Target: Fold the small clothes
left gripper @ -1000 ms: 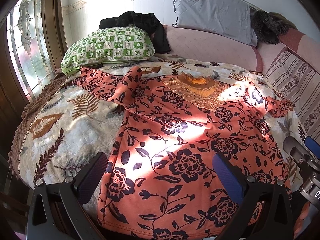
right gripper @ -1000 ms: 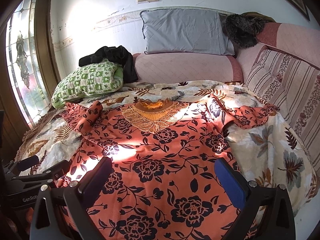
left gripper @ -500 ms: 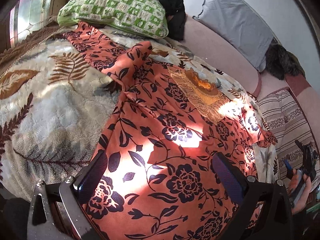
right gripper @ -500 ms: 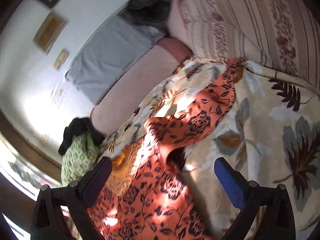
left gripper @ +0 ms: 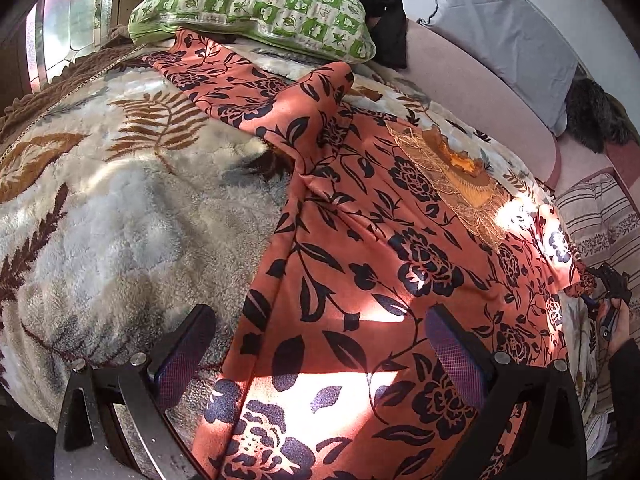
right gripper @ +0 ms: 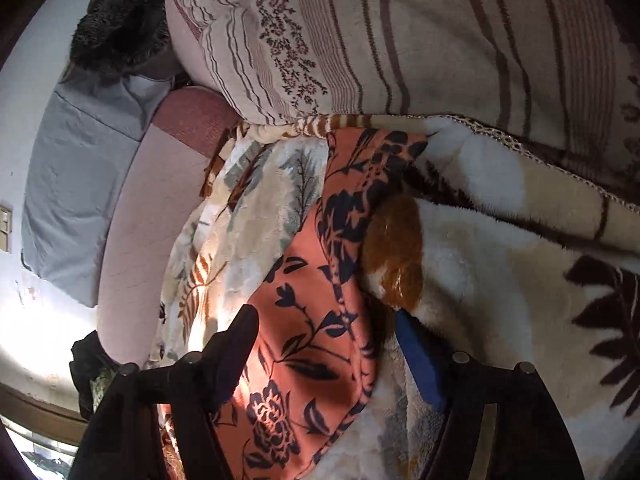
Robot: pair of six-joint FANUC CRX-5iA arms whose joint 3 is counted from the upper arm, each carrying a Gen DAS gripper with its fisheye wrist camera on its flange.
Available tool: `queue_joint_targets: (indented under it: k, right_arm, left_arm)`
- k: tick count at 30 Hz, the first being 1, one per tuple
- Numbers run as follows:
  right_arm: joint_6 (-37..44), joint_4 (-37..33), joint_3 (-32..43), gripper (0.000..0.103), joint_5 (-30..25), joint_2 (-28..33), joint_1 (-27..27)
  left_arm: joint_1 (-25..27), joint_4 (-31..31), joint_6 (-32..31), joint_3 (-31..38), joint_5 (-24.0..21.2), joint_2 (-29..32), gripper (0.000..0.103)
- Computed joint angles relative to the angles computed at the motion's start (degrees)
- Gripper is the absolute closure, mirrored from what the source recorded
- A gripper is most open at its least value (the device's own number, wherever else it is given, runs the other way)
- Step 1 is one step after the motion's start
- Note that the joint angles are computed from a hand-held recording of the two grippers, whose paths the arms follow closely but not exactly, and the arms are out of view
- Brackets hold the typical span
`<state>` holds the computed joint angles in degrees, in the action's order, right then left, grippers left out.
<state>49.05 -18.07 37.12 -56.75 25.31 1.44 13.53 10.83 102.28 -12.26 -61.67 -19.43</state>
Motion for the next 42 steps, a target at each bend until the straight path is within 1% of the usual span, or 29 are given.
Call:
queue_joint_targets:
  k: [2,3,4,5,7,8,9,12,14,17,20,22,24,25,26,27,28,29,30,32,33,34,35,36,37,38,39,40,42]
  right_arm:
    - [0.1,2.7,3.3,0.047,-3.2,2.7,0.7]
    - [0.3,4.0,5.8,0.054,-6.2,4.4,1.0]
    - [0.5,5.6,7.9,0.072,-8.4,5.8,1.4]
    - [0.6,6.5,9.0,0.08,-9.8,6.6,1.6]
    - [0.9,7.6,9.2,0.086,-9.8,6.5,2.0]
    - [1.5,7.8,9.0,0.094,-9.5,5.9,2.4]
    - [3.5,7.4,7.9,0.098,-7.7,4.5,2.9]
    - [6.0,8.0,8.5,0.098,-6.5,2.2,5.1]
    - [8.5,9.9,11.9,0.098,-8.5,2.2,7.7]
    - [12.6,11.8,13.9,0.098,-8.1,0.4,13.0]
    - [17.4,14.2,12.9,0.098,-6.1,-2.4,20.0]
    - [18.9,17.7,10.2,0.098,-3.9,-4.5,25.9]
    - [19.7,24.8,4.8,0.098,0.1,-6.7,32.8]
    - [20.6,26.5,2.4,0.098,1.0,-7.8,35.9]
    - [21.9,26.8,1.6,0.098,0.5,-7.8,38.6]
    - [22.5,29.3,-0.5,0.098,1.1,-7.9,41.5]
    - [21.7,31.9,-4.1,0.098,3.6,-8.3,44.1]
    - [21.6,32.8,-6.1,0.097,4.1,-7.9,46.0]
    - [23.1,32.0,-5.7,0.097,1.9,-6.0,47.4]
    - [28.0,26.3,0.1,0.095,-8.2,0.8,47.6]
    - [28.7,22.8,0.5,0.095,-10.4,2.4,46.9]
    - [27.3,21.0,-0.8,0.094,-9.6,1.9,46.3]
    - [26.4,18.6,-3.9,0.09,-5.8,-0.6,45.4]
    - [26.0,14.6,-4.8,0.082,-4.3,-1.9,44.0]
    - [26.7,9.5,-3.8,0.049,-5.1,-2.4,42.1]
    - [26.4,7.4,-4.5,0.01,-4.2,-3.7,40.9]
    - [26.2,6.2,-6.2,0.006,-2.1,-5.4,39.9]
    - [27.2,2.6,-6.6,0.006,-1.1,-6.5,38.3]
    - [28.3,-6.3,-7.2,0.006,-1.6,-8.3,33.9]
  left_arm:
    - [-0.4,-0.5,-0.3,-0.1,0.1,0.4,0.0]
    - [-0.3,-0.2,-0.5,-0.5,0.5,0.3,0.0]
    - [0.0,0.4,-1.0,-1.2,1.1,0.0,0.0]
    - [0.5,1.3,-1.5,-2.1,1.6,-0.5,0.0]
    - [1.5,2.3,-2.0,-3.4,2.1,-1.3,0.0]
    - [2.2,3.0,-2.4,-4.3,2.5,-1.9,0.0]
    - [3.0,4.2,-3.3,-5.4,3.3,-2.6,0.0]
    - [5.1,7.5,-5.1,-7.7,4.5,-4.4,0.0]
    - [6.5,9.4,-6.1,-9.2,5.3,-6.0,0.0]
    - [8.8,11.7,-7.7,-11.4,5.6,-8.2,0.0]
    - [11.8,15.0,-8.8,-13.9,5.4,-10.4,0.0]
    - [13.3,17.0,-9.6,-15.3,5.8,-11.7,0.0]
    - [14.1,17.9,-10.3,-15.9,6.1,-12.7,0.0]
    - [14.4,18.0,-10.5,-16.1,6.2,-13.0,0.0]
    - [14.7,18.5,-10.9,-16.3,6.3,-13.3,0.0]
    - [15.1,19.0,-11.3,-16.6,6.2,-13.5,0.0]
    - [15.5,19.3,-11.6,-16.8,6.1,-13.8,0.0]
    - [15.6,19.5,-11.7,-16.9,6.0,-13.8,0.0]
    - [15.7,19.6,-11.8,-16.9,5.8,-13.7,0.0]
    - [15.5,19.2,-12.1,-16.6,5.5,-13.4,0.0]
    - [15.2,18.6,-12.2,-16.3,5.4,-13.3,0.0]
    - [14.8,17.8,-12.3,-16.0,5.5,-13.3,0.0]
    - [14.4,17.3,-12.4,-15.8,5.8,-13.3,0.0]
    - [13.9,16.8,-12.2,-15.6,6.1,-13.2,0.0]
    - [13.2,16.2,-11.7,-15.3,6.4,-12.8,0.0]
    - [12.6,15.8,-11.4,-15.0,6.7,-12.5,0.0]
    - [11.7,15.1,-11.0,-14.6,7.0,-12.2,0.0]
    - [10.6,13.4,-10.2,-13.8,7.2,-11.9,0.0]
    - [6.8,6.7,-6.3,-10.2,6.6,-10.3,0.0]
